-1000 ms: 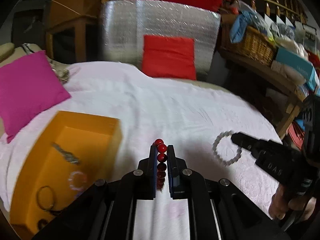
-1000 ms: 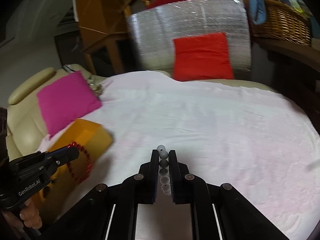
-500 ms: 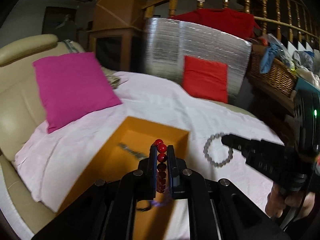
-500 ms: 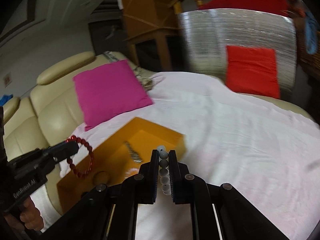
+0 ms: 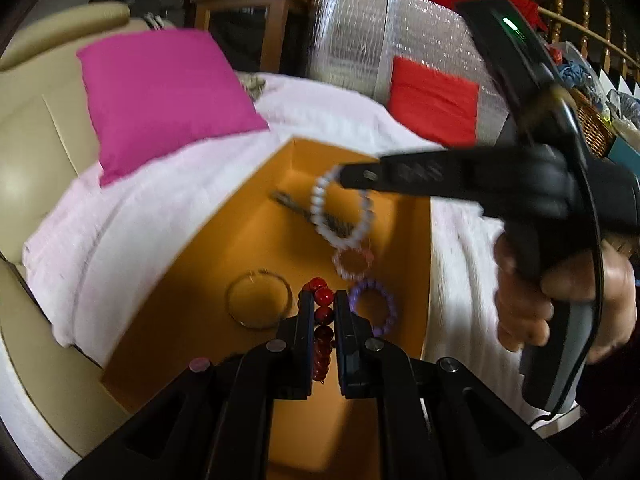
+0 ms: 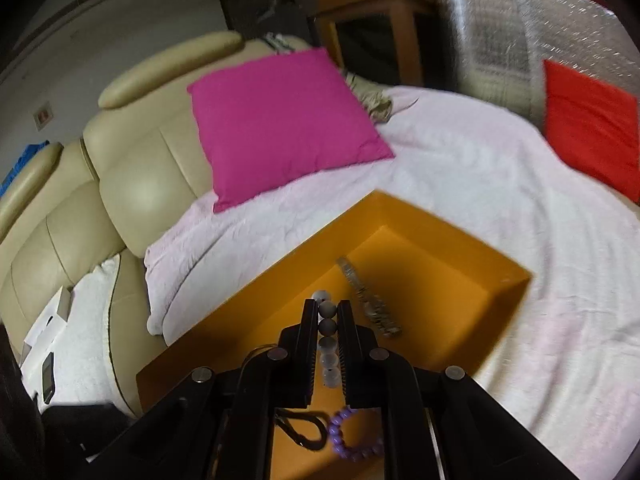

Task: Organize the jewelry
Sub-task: 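Carry both bracelets into the orange box and open both tools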

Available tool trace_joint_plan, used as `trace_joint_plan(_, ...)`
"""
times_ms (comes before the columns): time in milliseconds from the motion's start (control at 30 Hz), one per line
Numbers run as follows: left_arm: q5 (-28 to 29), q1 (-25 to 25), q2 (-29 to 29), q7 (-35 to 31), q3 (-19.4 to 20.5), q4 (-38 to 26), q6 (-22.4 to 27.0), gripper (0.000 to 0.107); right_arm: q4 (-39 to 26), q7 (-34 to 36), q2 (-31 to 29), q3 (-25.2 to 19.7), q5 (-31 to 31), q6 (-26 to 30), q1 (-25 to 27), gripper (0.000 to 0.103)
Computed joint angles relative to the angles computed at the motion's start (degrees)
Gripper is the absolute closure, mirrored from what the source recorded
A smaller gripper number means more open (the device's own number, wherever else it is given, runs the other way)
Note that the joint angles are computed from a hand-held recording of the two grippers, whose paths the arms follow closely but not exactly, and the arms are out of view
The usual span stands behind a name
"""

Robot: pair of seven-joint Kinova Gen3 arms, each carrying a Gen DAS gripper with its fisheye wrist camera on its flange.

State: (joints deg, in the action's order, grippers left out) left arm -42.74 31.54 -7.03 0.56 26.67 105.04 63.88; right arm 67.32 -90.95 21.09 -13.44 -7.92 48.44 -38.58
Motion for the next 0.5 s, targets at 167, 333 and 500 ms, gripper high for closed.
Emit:
trace_joint_plan(167,3.6,-0.9,1.1,-2.1,-2.6,0.7,-3.3,0.091,-8.1,-0.1,7.4,-1.2,-4.5,7.7,1.2,0.092)
trace_joint_plan(333,2.1,-1.3,0.7,1.1,-1.4,0.6,-0.5,0.050,-5.5,-2.0,5.9,0.2,-5.1,5.0,1.7,0.087)
trace_joint_plan(500,-1.7,0.7,2.2,3.0,0.4,-2.8,6.4,0.043,1.4,-0.8,-0.3,0.3,-4.2,0.3,3.2,0.087)
